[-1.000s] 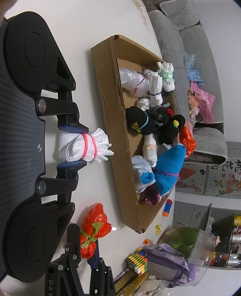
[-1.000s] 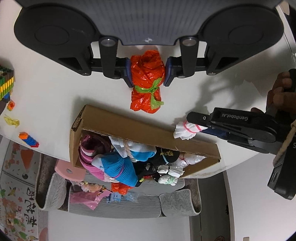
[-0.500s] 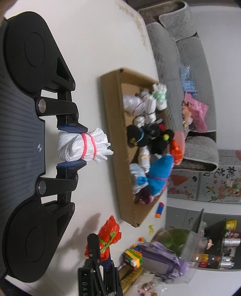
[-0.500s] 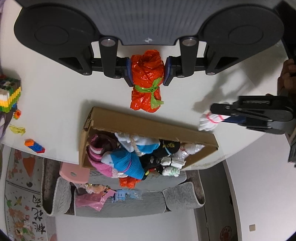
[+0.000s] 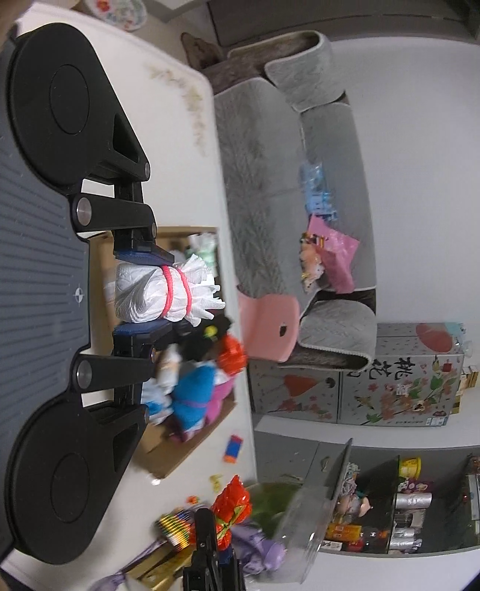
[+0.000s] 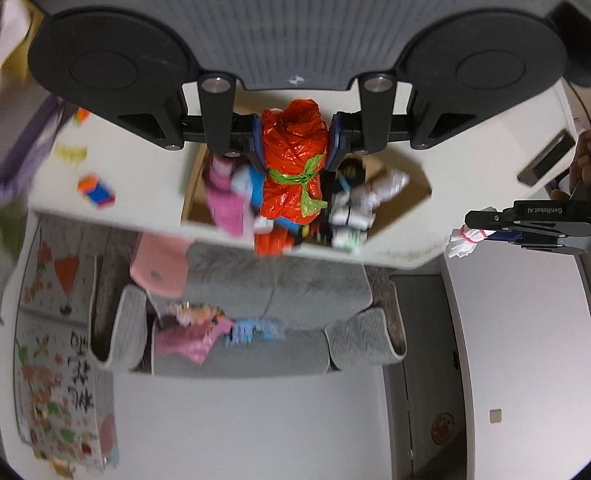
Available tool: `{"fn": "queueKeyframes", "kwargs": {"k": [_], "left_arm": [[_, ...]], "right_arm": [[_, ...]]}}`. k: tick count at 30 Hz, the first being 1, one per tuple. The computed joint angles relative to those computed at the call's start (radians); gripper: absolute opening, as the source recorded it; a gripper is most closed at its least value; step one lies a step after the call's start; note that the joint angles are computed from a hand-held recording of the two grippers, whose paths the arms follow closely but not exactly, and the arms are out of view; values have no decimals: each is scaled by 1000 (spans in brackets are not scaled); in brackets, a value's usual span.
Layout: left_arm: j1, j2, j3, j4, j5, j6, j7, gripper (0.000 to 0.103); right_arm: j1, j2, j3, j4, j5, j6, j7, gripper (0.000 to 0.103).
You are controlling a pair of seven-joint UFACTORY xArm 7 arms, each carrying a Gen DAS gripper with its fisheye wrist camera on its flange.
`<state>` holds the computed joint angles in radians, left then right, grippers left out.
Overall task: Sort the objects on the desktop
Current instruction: 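Carry both bundles into the cardboard tray and open both tools to release them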
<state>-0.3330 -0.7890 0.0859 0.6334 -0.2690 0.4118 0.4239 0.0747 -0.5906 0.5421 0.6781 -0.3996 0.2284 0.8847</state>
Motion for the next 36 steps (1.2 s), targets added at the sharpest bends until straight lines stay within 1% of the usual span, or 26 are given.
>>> {"fn": "queueKeyframes", "kwargs": {"k": [3, 6, 8, 10, 13, 16, 18, 22, 24, 27, 29, 32, 36], "left_arm": [[-6, 98, -10, 80, 4, -16, -8, 37], [-8, 189, -24, 136, -5, -43, -23, 37], [-13, 255, -29, 175, -15, -53, -28, 37], [4, 326, -54, 210, -4, -70, -45, 37], [-7, 417, -53, 251, -29, -87, -31, 37], [6, 491, -69, 276, -39, -108, -28, 37], [12, 529, -79, 284, -48, -124, -17, 37], [30, 587, -93, 291, -68, -143, -3, 38], [30, 604, -87, 288, -103, -145, 26, 38], [36, 617, -92, 280, -138, -151, 57, 37], [46, 618, -105, 270, -130, -165, 59, 38], [49, 624, -111, 269, -138, -172, 60, 38], [61, 624, -126, 255, -108, -191, 41, 38]], "right_arm": [[-47, 80, 7, 83, -34, -7, -24, 29], [-87, 181, 20, 172, -82, -19, -23, 29], [-87, 257, 17, 227, -117, -26, -20, 30], [-97, 341, 31, 294, -179, -11, -2, 30], [-99, 488, 58, 410, -299, 40, 33, 30], [-62, 607, 41, 497, -362, 82, 38, 30], [-31, 674, 19, 549, -384, 106, 38, 30], [29, 761, -29, 616, -386, 134, 24, 30], [64, 785, -59, 634, -402, 153, 29, 30], [104, 792, -96, 631, -395, 162, 32, 30], [137, 797, -125, 632, -407, 179, 41, 30], [174, 797, -164, 627, -405, 180, 44, 30], [225, 797, -213, 632, -399, 188, 39, 30]]}}
